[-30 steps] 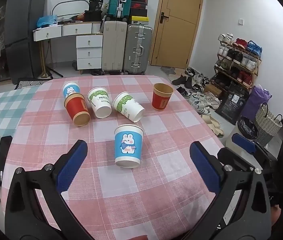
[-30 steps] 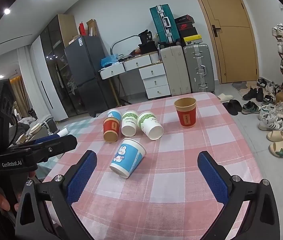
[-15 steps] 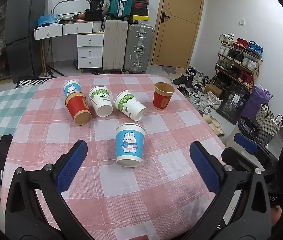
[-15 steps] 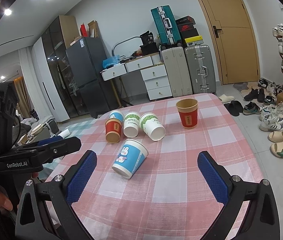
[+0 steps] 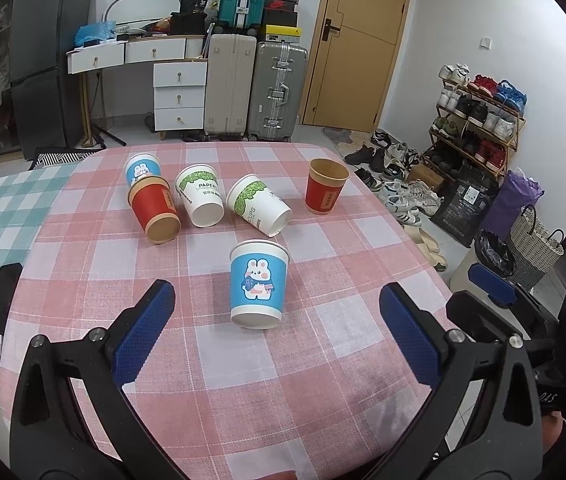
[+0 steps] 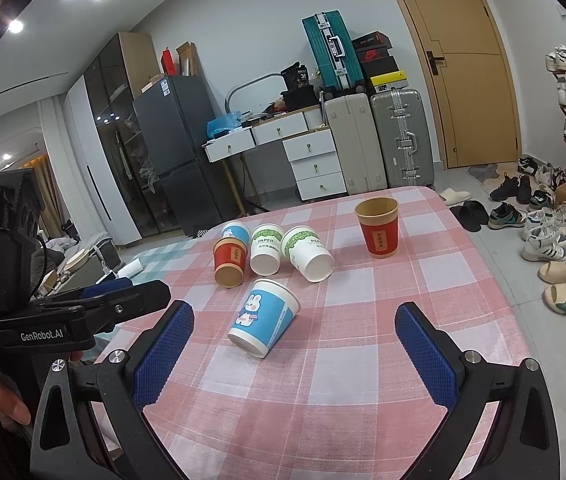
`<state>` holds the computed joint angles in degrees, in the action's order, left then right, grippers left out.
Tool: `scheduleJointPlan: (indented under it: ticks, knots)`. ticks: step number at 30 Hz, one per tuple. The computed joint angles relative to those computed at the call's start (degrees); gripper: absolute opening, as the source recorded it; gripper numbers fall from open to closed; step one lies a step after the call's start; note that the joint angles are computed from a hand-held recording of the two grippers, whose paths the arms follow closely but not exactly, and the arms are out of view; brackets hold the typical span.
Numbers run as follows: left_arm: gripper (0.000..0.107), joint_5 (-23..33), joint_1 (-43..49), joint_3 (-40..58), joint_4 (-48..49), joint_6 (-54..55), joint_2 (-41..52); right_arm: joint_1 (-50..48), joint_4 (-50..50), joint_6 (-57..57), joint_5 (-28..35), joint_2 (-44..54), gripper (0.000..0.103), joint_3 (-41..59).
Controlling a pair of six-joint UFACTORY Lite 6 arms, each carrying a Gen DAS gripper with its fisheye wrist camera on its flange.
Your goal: Flip cup upright
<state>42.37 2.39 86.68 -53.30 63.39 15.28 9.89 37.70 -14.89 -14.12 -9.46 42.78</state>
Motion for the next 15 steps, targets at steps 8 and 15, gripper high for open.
scheduleJointPlan:
  ticks: [8, 15]
  knots:
    - [0.102, -0.14, -0.05, 0.05, 0.04, -0.16, 0.13, 0.14, -0.71, 0.79, -0.30, 0.13, 0.103, 0.03]
    - [0.102, -1.11, -0.76, 1.15, 0.79, -1.88, 1.28, 0.01, -1.09, 1.10, -0.14, 0.24, 0.103, 0.18]
